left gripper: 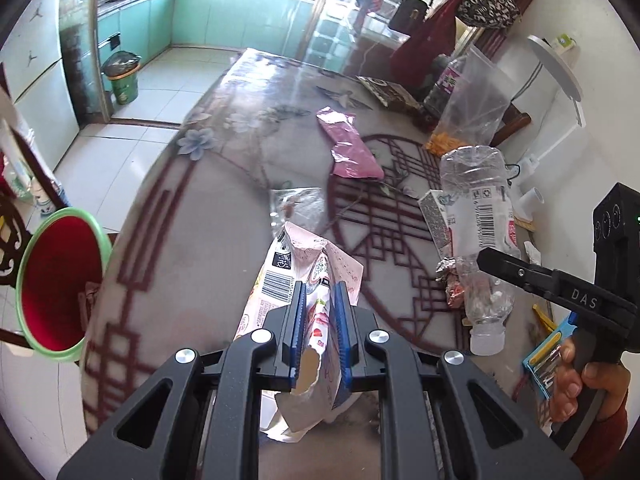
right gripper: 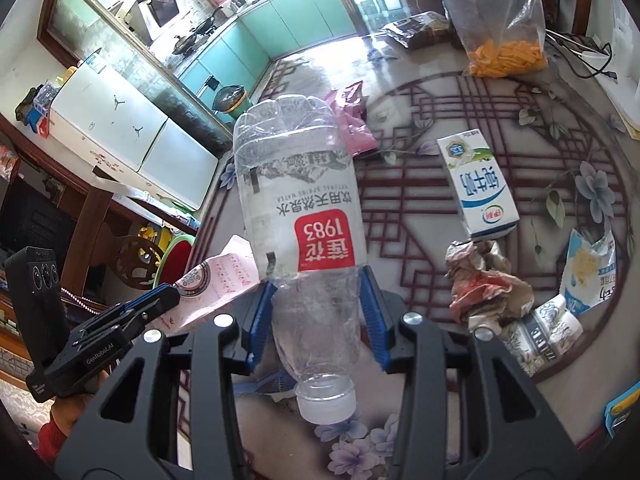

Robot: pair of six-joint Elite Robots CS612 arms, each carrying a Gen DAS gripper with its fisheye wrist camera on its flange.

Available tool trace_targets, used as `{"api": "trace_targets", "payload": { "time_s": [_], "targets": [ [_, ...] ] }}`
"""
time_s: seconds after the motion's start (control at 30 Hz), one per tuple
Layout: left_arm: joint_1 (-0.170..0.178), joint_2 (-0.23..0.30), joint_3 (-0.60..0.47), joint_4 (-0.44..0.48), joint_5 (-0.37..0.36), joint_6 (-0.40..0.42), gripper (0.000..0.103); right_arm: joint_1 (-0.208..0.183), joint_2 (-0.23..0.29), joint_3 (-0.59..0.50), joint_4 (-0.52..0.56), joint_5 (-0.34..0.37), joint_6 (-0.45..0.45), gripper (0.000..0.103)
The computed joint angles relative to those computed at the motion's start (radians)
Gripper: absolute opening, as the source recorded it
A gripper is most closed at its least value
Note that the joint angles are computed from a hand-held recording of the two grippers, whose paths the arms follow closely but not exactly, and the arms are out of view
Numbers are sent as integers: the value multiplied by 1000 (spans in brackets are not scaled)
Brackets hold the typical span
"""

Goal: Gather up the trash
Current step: 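Carry the snack bag and clear bottle over the red bucket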

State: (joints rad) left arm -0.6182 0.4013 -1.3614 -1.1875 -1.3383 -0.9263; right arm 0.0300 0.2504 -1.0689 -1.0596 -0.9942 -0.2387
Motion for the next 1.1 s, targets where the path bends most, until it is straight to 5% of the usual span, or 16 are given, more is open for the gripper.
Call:
{"api": "trace_targets", "payload": {
  "time_s": [0.6,1.1],
  "targets": [
    [-8,45,-165,56,101,-45,12,39,13,-63,29,19,-31,41],
    [44,99,-307,99,73,-17,12,112,23,-105,21,-50,15,41]
  ]
}}
